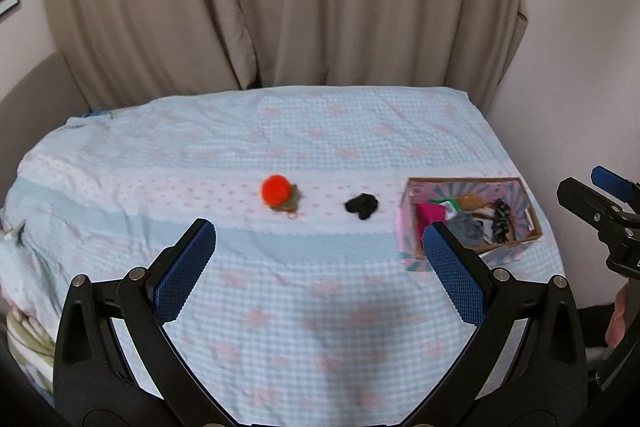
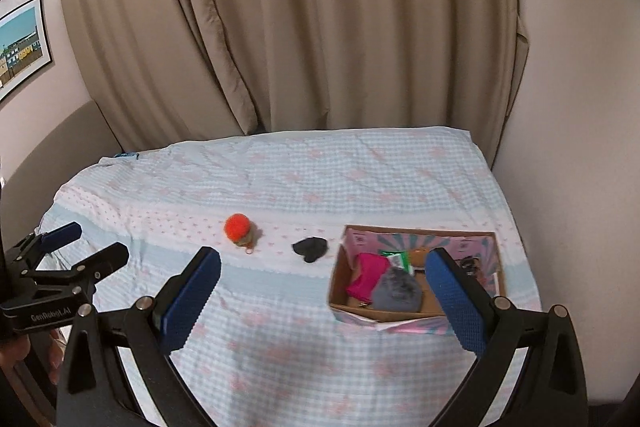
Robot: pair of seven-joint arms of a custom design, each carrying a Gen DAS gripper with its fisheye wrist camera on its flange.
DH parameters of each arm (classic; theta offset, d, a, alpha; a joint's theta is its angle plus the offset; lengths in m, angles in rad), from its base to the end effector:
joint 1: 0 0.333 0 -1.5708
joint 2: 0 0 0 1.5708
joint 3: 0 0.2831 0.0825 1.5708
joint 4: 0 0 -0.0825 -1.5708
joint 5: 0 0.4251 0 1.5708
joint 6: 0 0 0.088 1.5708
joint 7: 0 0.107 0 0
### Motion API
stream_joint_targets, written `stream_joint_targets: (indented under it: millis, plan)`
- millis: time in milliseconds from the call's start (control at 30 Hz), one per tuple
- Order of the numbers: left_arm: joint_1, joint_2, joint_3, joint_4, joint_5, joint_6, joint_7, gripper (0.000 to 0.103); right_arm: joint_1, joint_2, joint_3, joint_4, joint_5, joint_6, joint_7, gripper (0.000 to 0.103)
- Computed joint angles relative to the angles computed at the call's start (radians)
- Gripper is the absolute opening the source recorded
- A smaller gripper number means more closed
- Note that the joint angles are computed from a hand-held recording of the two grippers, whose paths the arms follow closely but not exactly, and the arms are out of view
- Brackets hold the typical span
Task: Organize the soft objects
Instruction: 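Lift both tools away from the box back over the bed, then grasp the orange pompom keychain with the left tool while the right tool grasps the small black sock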
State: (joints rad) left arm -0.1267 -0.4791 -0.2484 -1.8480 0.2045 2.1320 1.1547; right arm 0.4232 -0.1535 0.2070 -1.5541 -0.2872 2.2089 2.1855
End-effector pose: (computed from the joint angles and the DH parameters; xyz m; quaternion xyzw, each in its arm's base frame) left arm 0.4426 -0.2035 0.7648 -0.6441 0.6558 -0.2739 0.2829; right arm 0.4690 0.3456 0.7680 -0.6742 0.6099 -0.2146 0.3569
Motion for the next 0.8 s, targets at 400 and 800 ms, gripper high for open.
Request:
stream_joint_targets:
  millis: [400,800]
  plan:
    - [0.020,0.102,0.196,0.003,-0.241,0.125,0.440,0.103,0.216,0.416,-0.026,0.486,-0.322,-0.177,0.286,0.102]
    - [0.120,0.420,0.196,0.076,-0.417,0.315,0.753,0.103,0.338,0.884,-0.200,0.939,-0.284,-0.229,0.324,0.102]
